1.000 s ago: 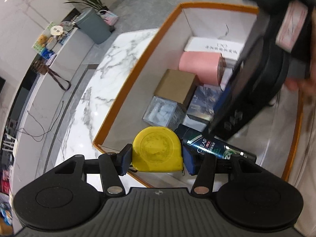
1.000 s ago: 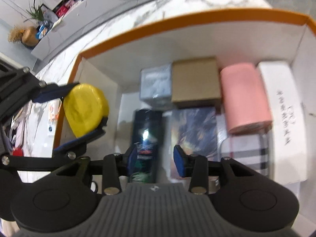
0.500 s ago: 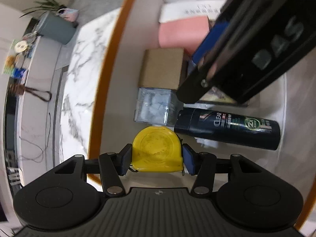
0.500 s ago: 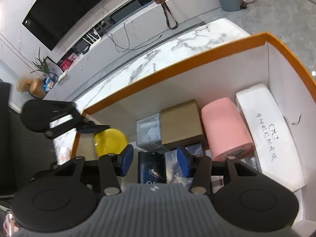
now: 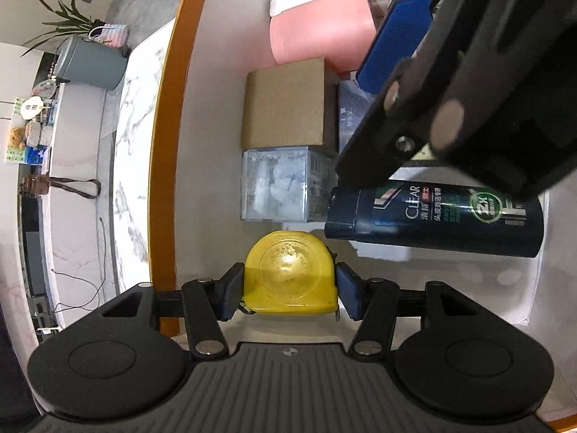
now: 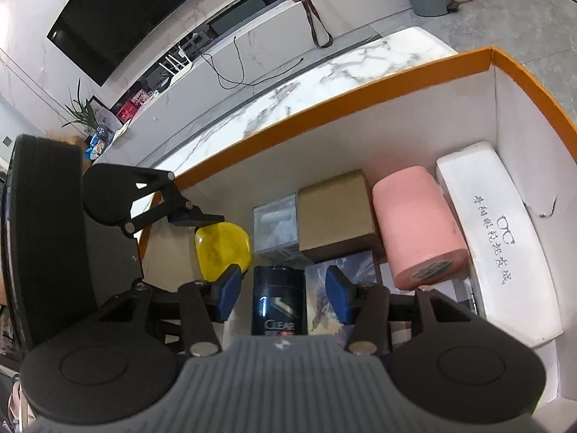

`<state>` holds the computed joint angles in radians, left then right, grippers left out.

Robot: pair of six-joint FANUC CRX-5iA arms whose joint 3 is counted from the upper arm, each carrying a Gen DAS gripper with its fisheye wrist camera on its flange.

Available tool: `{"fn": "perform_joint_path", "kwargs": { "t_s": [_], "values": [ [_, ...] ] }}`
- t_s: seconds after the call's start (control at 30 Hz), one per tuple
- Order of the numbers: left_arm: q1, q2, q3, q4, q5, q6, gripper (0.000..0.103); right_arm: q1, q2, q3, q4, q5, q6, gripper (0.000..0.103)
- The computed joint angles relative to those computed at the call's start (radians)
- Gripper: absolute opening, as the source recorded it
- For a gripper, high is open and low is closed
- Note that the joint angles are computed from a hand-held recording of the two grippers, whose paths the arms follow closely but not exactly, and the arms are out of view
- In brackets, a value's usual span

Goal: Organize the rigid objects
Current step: 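Lower the tape measure and shampoo bottle into the orange box, then open both tools and withdraw them from the orange box, then grasp the white floral jar with the left tool while the right tool grasps the pink bottle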

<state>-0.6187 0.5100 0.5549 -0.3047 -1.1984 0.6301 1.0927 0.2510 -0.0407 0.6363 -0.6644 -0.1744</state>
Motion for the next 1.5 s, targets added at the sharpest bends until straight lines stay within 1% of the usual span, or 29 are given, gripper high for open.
{"fn": "perform_joint_path", "kwargs": {
  "t_s": [0.1, 0.13, 0.2, 0.3, 0.37, 0.57, 0.63, 0.7, 0.73, 0.83, 0.87, 1.0, 1.07, 1.17, 1.27, 1.3, 1.33, 1.4, 1.47, 1.5],
  "values": [
    [-0.010, -0.013, -0.026, -0.028, 0.032, 0.026, 0.066, 0.001, 0.004, 0.003, 0.005, -0.002, 0.002, 0.053],
    [-0.010, -0.019, -0.035, -0.031, 0.042, 0.029, 0.071, -0.001, 0.006, 0.004, 0.007, -0.001, 0.004, 0.053],
    [-0.008, -0.041, -0.065, -0.029, 0.082, 0.035, 0.075, 0.000, 0.008, 0.006, 0.008, -0.004, 0.005, 0.054],
    [-0.004, -0.059, -0.084, -0.016, 0.106, 0.047, 0.075, 0.004, 0.008, 0.005, 0.015, -0.013, 0.002, 0.054],
    [0.003, -0.072, -0.095, 0.001, 0.125, 0.059, 0.075, 0.006, 0.010, 0.008, 0.020, -0.019, 0.002, 0.054],
    [0.034, -0.178, -0.208, 0.086, 0.214, 0.155, 0.075, 0.016, 0.023, 0.034, 0.018, -0.058, 0.031, 0.058],
    [0.038, -0.219, -0.255, 0.109, 0.249, 0.199, 0.075, 0.022, 0.032, 0.052, 0.013, -0.084, 0.050, 0.059],
    [0.044, -0.254, -0.285, 0.132, 0.267, 0.237, 0.074, 0.031, 0.046, 0.076, 0.018, -0.126, 0.071, 0.059],
    [0.049, -0.274, -0.302, 0.139, 0.272, 0.253, 0.071, 0.037, 0.053, 0.086, 0.029, -0.150, 0.075, 0.060],
    [0.054, -0.330, -0.345, 0.134, 0.282, 0.305, 0.071, 0.065, 0.076, 0.110, 0.111, -0.227, 0.077, 0.059],
    [0.060, -0.347, -0.359, 0.133, 0.286, 0.317, 0.071, 0.073, 0.082, 0.113, 0.136, -0.239, 0.075, 0.059],
    [0.094, -0.420, -0.409, 0.138, 0.277, 0.386, 0.071, 0.100, 0.097, 0.123, 0.241, -0.242, 0.057, 0.059],
    [0.112, -0.451, -0.422, 0.111, 0.262, 0.457, 0.071, 0.109, 0.113, 0.147, 0.287, -0.238, 0.074, 0.059],
    [0.162, -0.506, -0.457, 0.100, 0.248, 0.554, 0.071, 0.119, 0.144, 0.208, 0.310, -0.209, 0.142, 0.059],
    [0.237, -0.541, -0.483, 0.124, 0.217, 0.661, 0.071, 0.122, 0.191, 0.298, 0.276, -0.159, 0.256, 0.058],
    [0.263, -0.552, -0.496, 0.132, 0.213, 0.697, 0.071, 0.123, 0.218, 0.352, 0.235, -0.151, 0.318, 0.058],
    [0.284, -0.561, -0.507, 0.134, 0.211, 0.729, 0.071, 0.123, 0.245, 0.403, 0.193, -0.151, 0.369, 0.055],
    [0.326, -0.583, -0.540, 0.144, 0.218, 0.775, 0.071, 0.120, 0.315, 0.541, 0.078, -0.174, 0.489, 0.052],
    [0.359, -0.595, -0.573, 0.157, 0.231, 0.808, 0.071, 0.116, 0.395, 0.690, -0.030, -0.228, 0.599, 0.050],
    [0.372, -0.595, -0.586, 0.164, 0.232, 0.825, 0.071, 0.113, 0.446, 0.784, -0.082, -0.278, 0.655, 0.050]
  ]
}}
